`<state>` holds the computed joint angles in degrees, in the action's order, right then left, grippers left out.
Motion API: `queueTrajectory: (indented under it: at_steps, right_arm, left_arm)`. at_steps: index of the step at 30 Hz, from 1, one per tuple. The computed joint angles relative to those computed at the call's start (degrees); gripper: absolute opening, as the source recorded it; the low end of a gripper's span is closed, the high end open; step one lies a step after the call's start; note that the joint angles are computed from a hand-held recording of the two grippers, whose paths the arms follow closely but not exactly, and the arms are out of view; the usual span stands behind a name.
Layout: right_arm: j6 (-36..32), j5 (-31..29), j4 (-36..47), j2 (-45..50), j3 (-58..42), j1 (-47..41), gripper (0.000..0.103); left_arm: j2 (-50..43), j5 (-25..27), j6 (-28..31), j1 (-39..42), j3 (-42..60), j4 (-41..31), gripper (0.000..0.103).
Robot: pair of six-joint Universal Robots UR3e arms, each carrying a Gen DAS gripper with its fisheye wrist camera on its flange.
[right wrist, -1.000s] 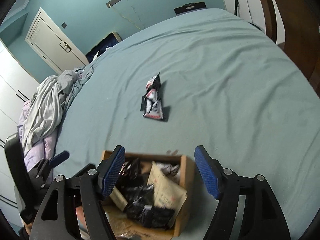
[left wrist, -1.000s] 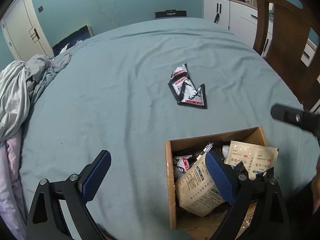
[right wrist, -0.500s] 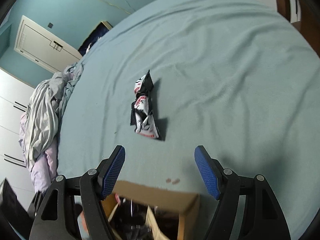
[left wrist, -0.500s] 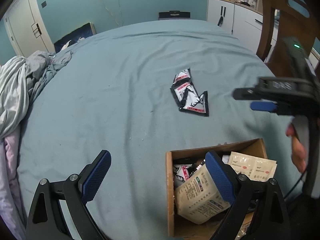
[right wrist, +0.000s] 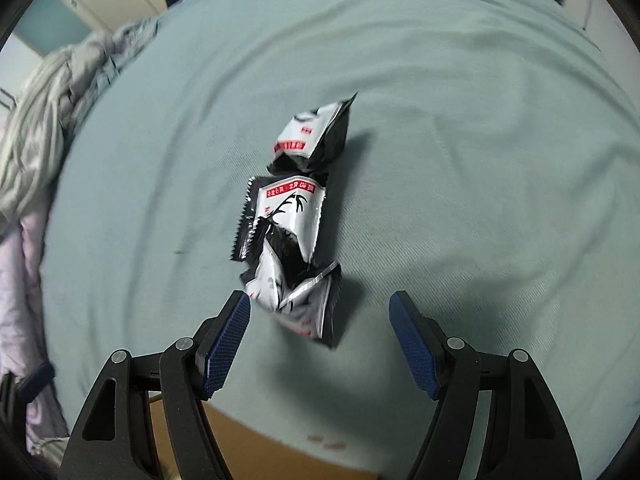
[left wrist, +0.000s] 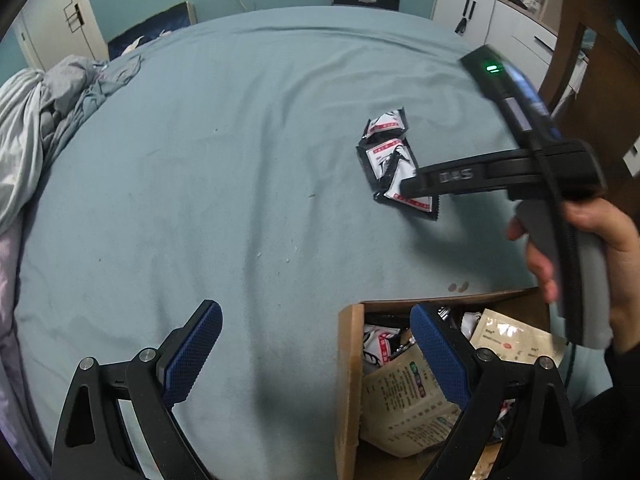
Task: Organize snacks
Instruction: 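Reach the right gripper to a white deer-print packet and grasp it, then grasp another white deer-print packet with the left gripper while the right gripper holds its packet over the box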
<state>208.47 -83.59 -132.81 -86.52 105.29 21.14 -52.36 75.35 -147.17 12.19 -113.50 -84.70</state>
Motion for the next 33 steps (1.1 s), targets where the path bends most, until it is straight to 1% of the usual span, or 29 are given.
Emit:
queueTrajectory:
  at_steps: [2,7,8,9,10,12,15,18,20,22,25,27,29,31,33]
  right_arm:
    - [-0.6,1.4,-0.7,2.6,-1.3,-0.7,0.071]
    - [-1.1,-1.4,-1.7,5.3,-4.1,0.5,0.071]
    - [-0.8,-2.6,-2.4,5.3,-3.6,1.3,0.068]
    - [0.0,-3.7,-2.9,5.7,-3.8,2.6,0.052]
    - [-0.8,-3.6,-3.7,5.3,-3.2,2.9,0.036]
    - [0.9,-5.1,-3.7,6.0,-4.2,5.6,0.034]
    - [3.1,-8.2,-4.3,3.3,-3.0,8.0,0.033]
    - [6.6,-10.3,-4.3,-2.4,0.0,10.2,0.033]
    - [9.8,-12.5,-1.9,-7.1,1.1,12.4,0.033]
    - [11.9,-13.9,0.8,-11.9,2.5,14.0,0.033]
    - [17.3,-18.3,4.1,-18.7,4.2,18.9,0.033]
    - [23.4,-23.8,7.0,-23.8,5.9,24.9,0.033]
    - [32.2,-31.3,10.3,-25.3,5.8,33.5,0.033]
    - [42.3,-37.4,13.4,-26.0,6.4,41.6,0.033]
    - [51.4,-40.6,15.2,-26.3,7.2,47.4,0.033]
  left_arm:
    - [-0.5,0.4,-0.2,-0.2,-0.1,0.6,0.096]
    - [-0.5,0.2,0.2,0.6,-0.3,0.8,0.096]
    - [-0.5,0.1,0.2,0.8,-0.3,0.8,0.096]
    - [-0.4,0.1,0.1,0.9,-0.4,0.8,0.096]
    - [-0.2,0.1,0.1,1.0,-0.4,1.0,0.096]
    - [0.2,0.2,-0.2,1.3,-0.9,1.7,0.096]
    - [0.7,0.9,-0.6,1.1,-1.9,3.3,0.096]
    - [1.1,2.1,-1.2,0.2,-3.0,5.6,0.096]
    - [1.6,3.7,-1.8,-1.2,-4.6,8.5,0.096]
    - [1.8,4.8,-1.9,-2.0,-5.3,9.9,0.096]
    - [2.3,6.2,-1.8,-3.3,-5.9,11.5,0.096]
    - [2.4,6.1,-1.8,-3.9,-5.4,11.9,0.096]
    - [0.8,5.6,-2.6,-5.4,-4.0,12.7,0.096]
    - [-3.2,7.0,-3.3,-9.4,-1.9,14.3,0.096]
    - [-8.0,8.8,-4.7,-13.8,0.2,16.1,0.097]
